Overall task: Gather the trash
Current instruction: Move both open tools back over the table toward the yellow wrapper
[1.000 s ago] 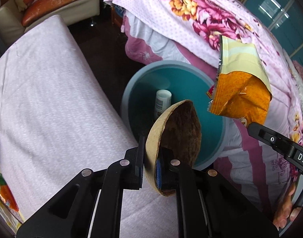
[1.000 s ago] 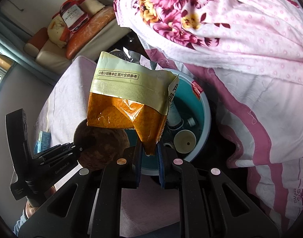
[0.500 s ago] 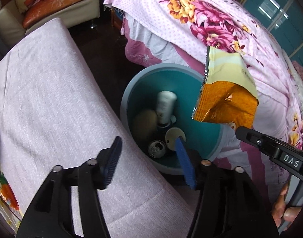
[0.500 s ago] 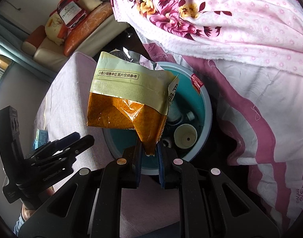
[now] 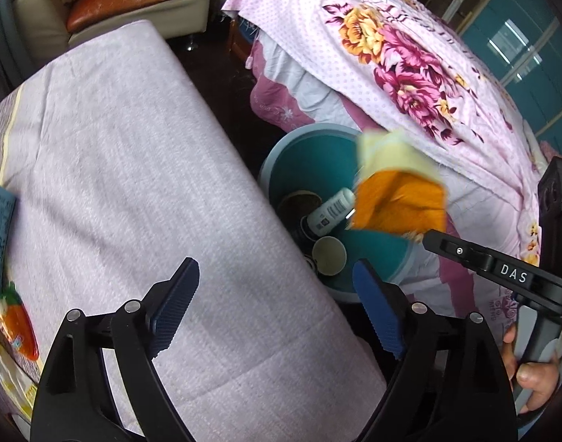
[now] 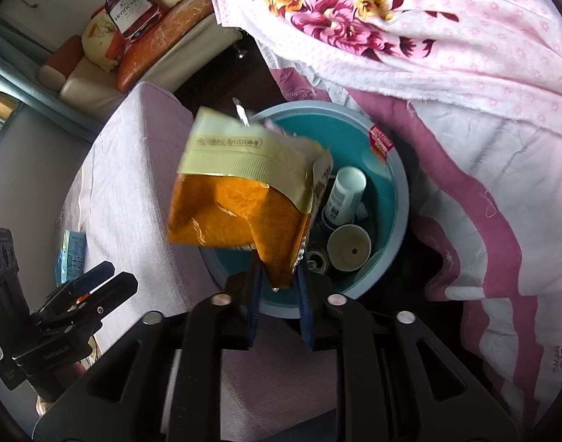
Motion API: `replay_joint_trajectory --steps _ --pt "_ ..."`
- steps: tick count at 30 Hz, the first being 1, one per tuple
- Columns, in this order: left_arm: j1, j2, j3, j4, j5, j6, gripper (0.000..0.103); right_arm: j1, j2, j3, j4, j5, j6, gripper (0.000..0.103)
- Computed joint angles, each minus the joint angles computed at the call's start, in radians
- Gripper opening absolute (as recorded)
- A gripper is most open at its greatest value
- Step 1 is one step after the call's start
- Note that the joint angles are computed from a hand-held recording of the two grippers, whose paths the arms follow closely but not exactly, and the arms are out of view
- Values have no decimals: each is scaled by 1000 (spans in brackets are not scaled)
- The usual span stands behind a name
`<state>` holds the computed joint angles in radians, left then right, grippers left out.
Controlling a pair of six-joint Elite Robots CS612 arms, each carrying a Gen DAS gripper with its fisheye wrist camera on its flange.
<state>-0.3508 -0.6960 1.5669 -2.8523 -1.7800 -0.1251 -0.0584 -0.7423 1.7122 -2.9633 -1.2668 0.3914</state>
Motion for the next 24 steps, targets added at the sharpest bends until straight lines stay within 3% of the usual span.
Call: replay_joint_trajectory --steps 1,2,10,24 --pt "1 -2 4 -4 0 -2 86 0 0 0 1 5 8 43" --pt "3 -3 8 -7 -1 -4 86 2 -1 2 -5 0 17 54" --pt "28 -20 40 -26 -16 -25 88 24 -19 3 5 -35 26 70" --pt "100 -89 177 -141 -11 -73 90 113 -39 -27 75 -16 -66 72"
